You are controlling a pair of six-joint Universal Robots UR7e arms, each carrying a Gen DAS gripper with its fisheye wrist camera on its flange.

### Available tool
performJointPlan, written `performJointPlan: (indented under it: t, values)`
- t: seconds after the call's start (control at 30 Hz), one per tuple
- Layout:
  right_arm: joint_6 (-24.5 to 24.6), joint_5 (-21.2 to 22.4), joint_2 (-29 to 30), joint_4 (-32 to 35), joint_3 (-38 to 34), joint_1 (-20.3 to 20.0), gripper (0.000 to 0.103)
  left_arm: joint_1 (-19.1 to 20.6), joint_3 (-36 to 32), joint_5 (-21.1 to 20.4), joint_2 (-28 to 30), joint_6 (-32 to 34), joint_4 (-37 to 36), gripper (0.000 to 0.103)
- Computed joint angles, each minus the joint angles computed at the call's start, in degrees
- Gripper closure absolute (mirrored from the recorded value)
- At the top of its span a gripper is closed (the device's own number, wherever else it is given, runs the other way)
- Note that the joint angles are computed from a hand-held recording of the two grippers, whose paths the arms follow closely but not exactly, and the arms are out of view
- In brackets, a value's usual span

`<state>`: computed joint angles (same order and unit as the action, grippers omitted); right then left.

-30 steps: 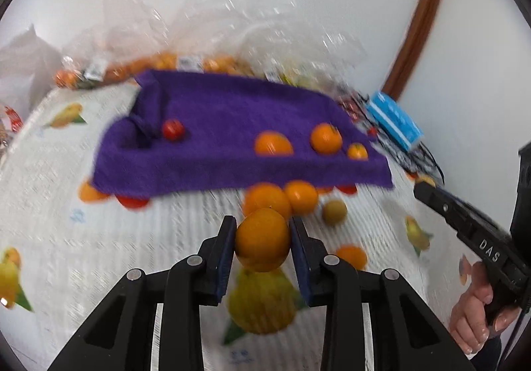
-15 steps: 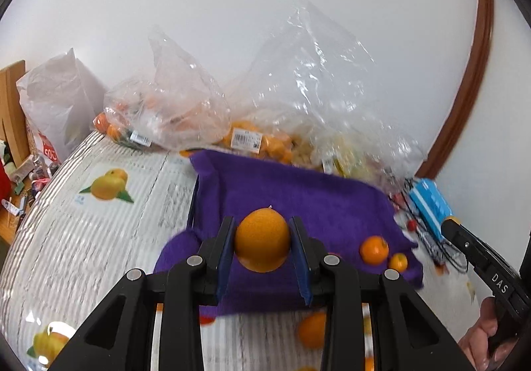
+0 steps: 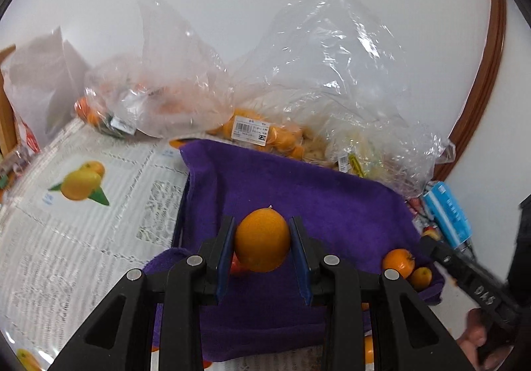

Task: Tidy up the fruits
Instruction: 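Carry the yellow fruit with the right tool while the left tool carries the orange to the towel, then open the right tool onto the towel while the left tool releases its orange there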

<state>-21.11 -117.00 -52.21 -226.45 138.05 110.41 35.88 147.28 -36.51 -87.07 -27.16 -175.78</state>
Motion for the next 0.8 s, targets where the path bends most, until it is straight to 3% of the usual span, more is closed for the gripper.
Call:
performJointPlan:
  t: [0.2,0.5,0.8]
  values:
    - [1.71,4.36,-0.74,4.76,0.35,-2.82,0.079,1.43,0.06,-1.1,0.36,0.06,-1.36,0.072]
    - [-0.6,-1.52,2.19,4.76,-1.14,-1.02,0.079,1.97,0.07,-2.35,0.3,-0.1,-1.33,0.072]
    - [-2.01,-4.1,3.38,7.13,-2.18,-0.61,0.079,2.59,-0.63,-3.71,1.24,0.23,0.03,0.072]
